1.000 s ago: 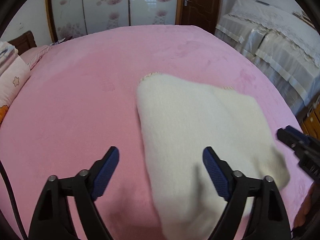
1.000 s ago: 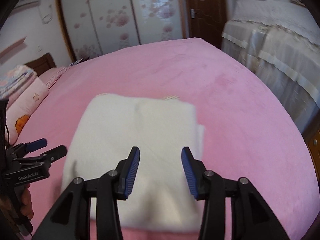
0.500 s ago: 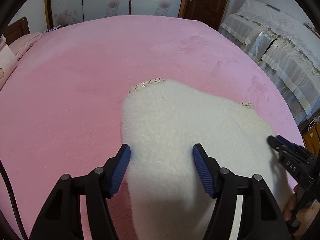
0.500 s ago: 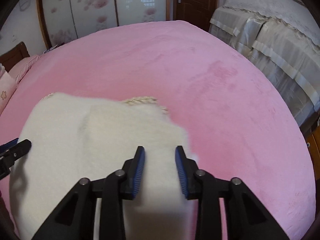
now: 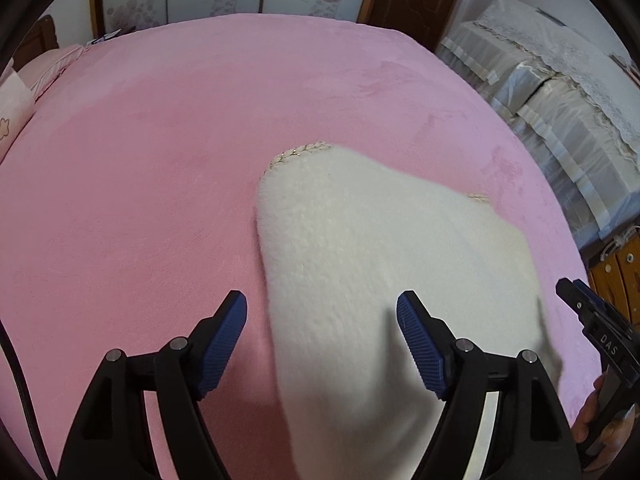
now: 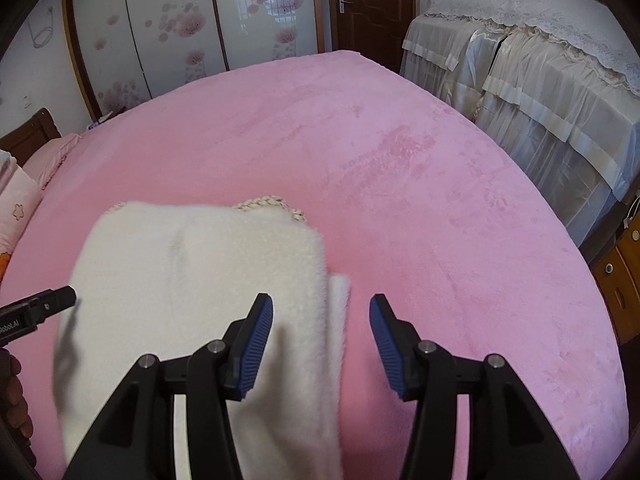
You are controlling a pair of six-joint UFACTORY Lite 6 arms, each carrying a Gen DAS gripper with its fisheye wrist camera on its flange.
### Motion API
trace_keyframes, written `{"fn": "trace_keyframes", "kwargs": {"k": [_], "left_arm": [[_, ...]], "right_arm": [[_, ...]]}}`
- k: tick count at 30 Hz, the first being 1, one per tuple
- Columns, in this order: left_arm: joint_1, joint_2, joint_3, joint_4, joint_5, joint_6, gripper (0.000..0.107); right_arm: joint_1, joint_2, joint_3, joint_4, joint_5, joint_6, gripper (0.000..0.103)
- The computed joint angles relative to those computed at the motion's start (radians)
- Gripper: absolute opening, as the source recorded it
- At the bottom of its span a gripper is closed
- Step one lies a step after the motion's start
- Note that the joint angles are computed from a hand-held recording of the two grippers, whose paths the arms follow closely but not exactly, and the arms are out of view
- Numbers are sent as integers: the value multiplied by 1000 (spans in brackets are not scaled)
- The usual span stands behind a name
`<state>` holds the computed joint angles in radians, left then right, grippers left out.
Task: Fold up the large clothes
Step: 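Release the folded end and pull both tools back from the bundle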
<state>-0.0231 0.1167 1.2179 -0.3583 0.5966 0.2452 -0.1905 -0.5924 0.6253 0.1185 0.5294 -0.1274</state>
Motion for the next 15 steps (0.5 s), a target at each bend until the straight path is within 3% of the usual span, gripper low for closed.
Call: {"fn": "trace_keyframes", "kwargs": {"k": [8,13,15], "left_arm": [[-10,-248,-28,167,195,-70,76],[106,-338,49,2,441,118,76],[133,-361,84,-16,491,135,76]], "right_arm": [[-36,-240,118,62,288,-81,64],[-93,-290,261,114,461,-165,66],[-106,-294,312,109,511,-162,75]]}}
